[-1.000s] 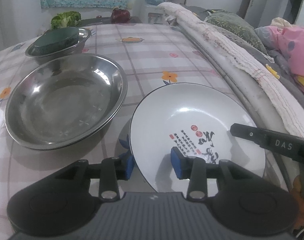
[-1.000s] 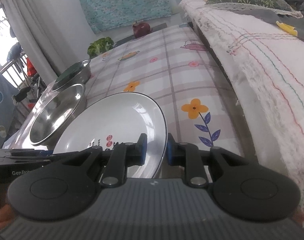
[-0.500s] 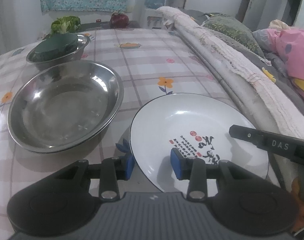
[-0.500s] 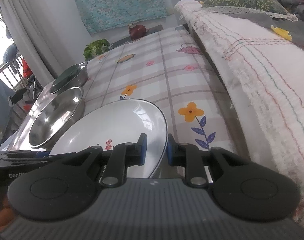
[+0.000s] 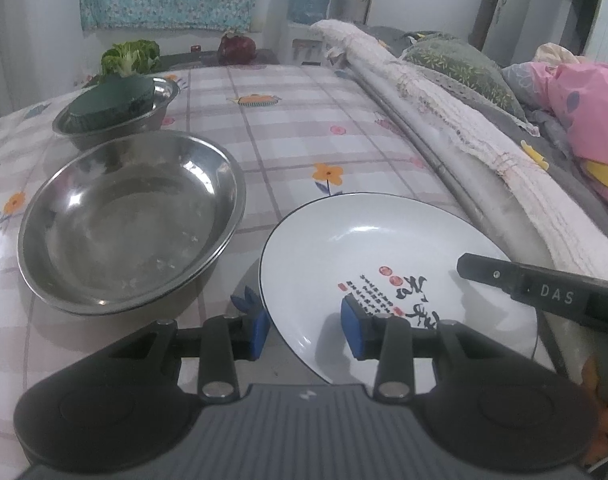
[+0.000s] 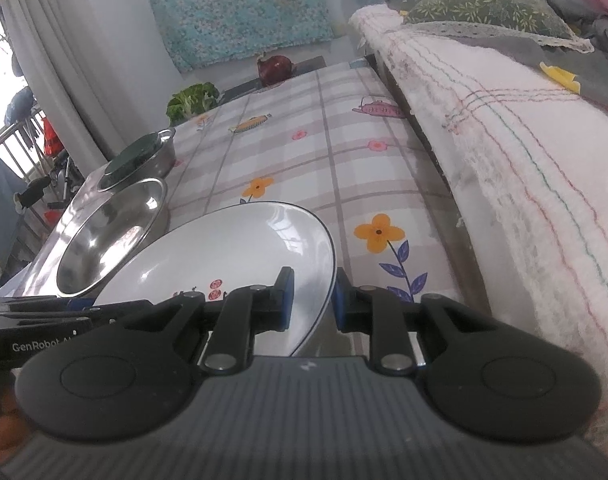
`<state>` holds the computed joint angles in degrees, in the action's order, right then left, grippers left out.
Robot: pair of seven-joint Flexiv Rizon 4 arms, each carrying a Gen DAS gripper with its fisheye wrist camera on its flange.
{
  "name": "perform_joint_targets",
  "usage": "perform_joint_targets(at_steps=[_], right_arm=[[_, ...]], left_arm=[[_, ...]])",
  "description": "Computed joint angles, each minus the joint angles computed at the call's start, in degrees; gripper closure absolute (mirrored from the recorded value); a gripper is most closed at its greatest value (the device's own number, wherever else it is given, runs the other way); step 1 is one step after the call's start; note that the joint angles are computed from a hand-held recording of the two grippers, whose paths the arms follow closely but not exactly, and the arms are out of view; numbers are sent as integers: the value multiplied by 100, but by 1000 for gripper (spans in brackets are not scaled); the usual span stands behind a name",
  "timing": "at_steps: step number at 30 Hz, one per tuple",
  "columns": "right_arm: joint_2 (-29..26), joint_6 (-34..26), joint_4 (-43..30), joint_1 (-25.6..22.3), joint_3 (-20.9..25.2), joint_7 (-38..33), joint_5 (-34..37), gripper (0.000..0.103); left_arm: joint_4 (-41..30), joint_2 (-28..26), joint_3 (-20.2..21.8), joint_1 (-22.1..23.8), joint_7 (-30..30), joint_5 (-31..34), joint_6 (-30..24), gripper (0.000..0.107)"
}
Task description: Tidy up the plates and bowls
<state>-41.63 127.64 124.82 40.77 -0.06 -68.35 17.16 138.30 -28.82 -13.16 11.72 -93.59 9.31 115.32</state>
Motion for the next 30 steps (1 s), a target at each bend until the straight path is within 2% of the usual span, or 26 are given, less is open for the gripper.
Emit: perform_joint_targets(at_steps=[11, 13, 18, 25, 27, 30], right_arm=[[-147, 99, -5, -540, 412, 396, -480, 84], [-171, 143, 11, -855, 625, 605, -767, 84], [-327, 270, 80, -2031, 1346, 1538, -2001, 84], [-571, 423, 75, -2788, 1625, 2585, -3196, 83], [-649, 544, 77, -2891, 1631, 2814, -3417, 83], [-630, 655, 112, -2691, 1427, 2854, -3402, 82]], left_arm=[[-29, -115, -186, 274, 35, 40, -186, 75], [-31, -113, -240, 324, 29, 40, -211, 75], [-66, -141, -503, 614, 6, 89, -331, 75], [-134, -189, -497, 575, 37, -5, -372, 74], [-144, -209, -521, 597, 28, -11, -364, 74], [-155, -222, -439, 499, 26, -54, -315, 74]])
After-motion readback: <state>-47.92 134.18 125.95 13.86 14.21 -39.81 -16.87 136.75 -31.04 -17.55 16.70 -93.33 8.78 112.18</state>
